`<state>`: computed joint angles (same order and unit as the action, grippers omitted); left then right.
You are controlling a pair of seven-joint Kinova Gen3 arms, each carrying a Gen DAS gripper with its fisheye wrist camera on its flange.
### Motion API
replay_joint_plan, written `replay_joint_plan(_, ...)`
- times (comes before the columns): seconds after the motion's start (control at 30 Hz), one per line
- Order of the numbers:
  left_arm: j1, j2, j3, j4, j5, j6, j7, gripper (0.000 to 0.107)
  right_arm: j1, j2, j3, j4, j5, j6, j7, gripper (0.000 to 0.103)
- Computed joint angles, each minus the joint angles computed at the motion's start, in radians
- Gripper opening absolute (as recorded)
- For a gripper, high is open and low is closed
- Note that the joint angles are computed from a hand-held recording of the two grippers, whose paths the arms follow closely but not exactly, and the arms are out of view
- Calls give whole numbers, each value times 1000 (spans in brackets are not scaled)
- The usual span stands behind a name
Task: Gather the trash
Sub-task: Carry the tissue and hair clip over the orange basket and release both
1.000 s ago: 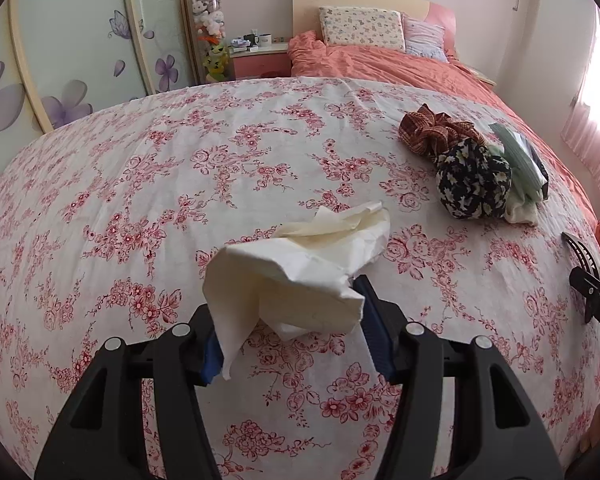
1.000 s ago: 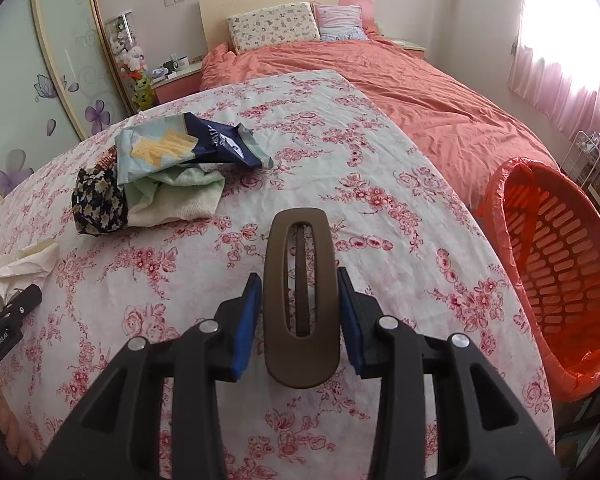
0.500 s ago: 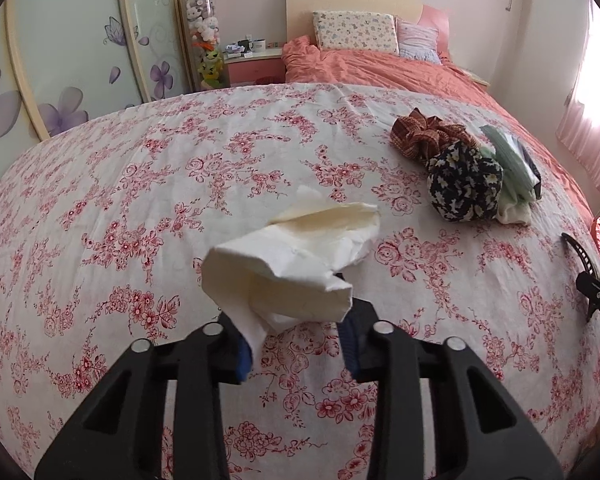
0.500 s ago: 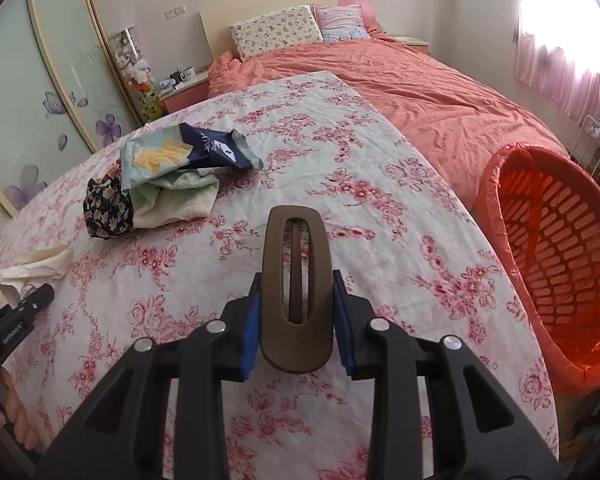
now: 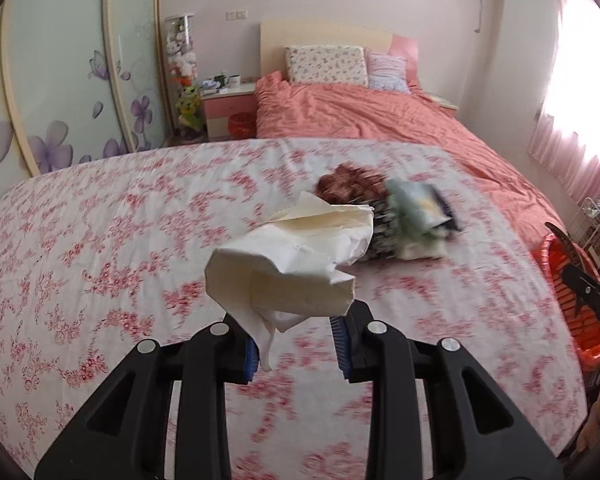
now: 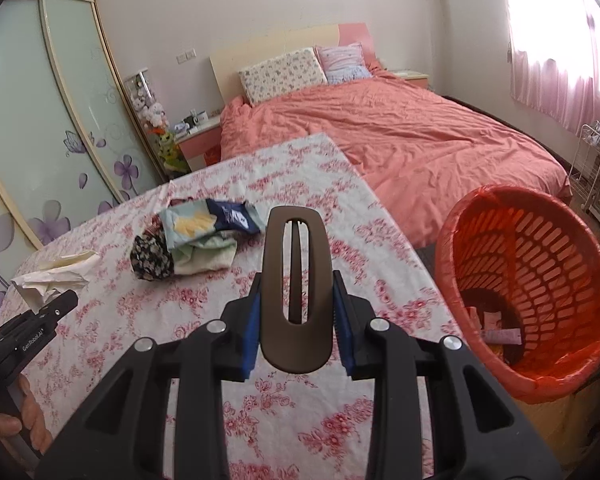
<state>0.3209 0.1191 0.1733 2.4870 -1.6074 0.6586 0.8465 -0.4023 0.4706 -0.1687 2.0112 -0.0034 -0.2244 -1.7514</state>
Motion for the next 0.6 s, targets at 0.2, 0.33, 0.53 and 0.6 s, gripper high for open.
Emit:
replay_joint_plan(0.2,74,-18,42,-76,80,29,-80,30,53,-86,3,88,31,-78,3,32)
replay_joint_plan(0.33,115,0,50,-140,93,24,-121,30,115,-131,-2,131,66,-116,-18,32)
replay_joint_plan(0.53,165,63,48,-253,55,-29,-173,30,273,-153,-47,139,200,-125,-136,32)
replay_joint_plan(0.6,175,91,44,-297,37,-62,-194,30,319,-146,-55,133,247,-128,-177,32)
